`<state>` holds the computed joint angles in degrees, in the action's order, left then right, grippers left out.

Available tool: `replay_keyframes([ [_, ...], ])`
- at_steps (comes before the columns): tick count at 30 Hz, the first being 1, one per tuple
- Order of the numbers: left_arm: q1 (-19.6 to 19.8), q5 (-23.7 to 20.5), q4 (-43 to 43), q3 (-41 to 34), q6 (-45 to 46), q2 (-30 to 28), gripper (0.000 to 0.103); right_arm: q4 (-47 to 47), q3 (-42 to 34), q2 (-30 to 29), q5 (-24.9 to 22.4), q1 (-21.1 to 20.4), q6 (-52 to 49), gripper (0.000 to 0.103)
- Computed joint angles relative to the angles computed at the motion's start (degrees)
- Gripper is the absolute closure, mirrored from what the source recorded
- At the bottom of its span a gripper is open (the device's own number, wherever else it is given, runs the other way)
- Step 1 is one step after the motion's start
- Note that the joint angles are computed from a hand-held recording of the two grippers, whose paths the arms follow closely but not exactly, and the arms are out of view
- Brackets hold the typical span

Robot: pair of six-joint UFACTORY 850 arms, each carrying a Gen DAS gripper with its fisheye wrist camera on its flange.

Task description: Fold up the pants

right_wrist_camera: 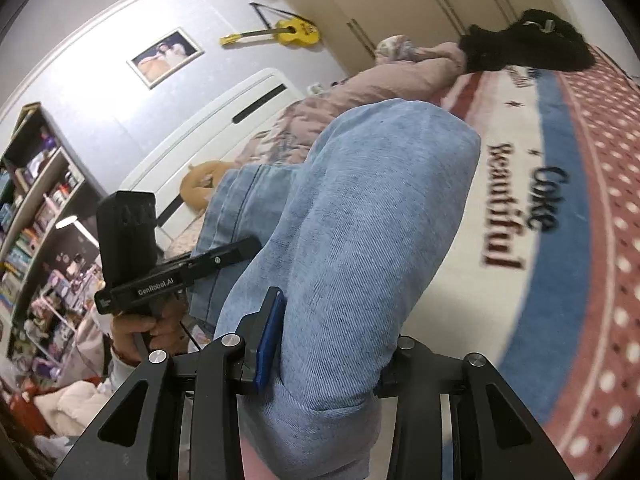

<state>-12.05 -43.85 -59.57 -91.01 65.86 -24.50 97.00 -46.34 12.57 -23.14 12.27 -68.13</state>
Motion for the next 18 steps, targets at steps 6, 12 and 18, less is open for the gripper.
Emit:
replay_keyframes([
  [6,5.1,-2.8,5.9,-8.1,-5.2,-3.9,0.087,2.0,-10.5,-9.9,0.8,5.3,-0.5,0.072],
  [12,9.8,-7.2,9.5,-16.8,-9.5,-9.5,0.087,0.7,-20.9,-19.9,0.8,8.9,1.8,0.072],
  [18,12.8,-11.4,12.4,-26.3,-15.1,-17.2,0.087,-5.7,-29.2,-27.8,0.7,11.4,9.9,0.072],
])
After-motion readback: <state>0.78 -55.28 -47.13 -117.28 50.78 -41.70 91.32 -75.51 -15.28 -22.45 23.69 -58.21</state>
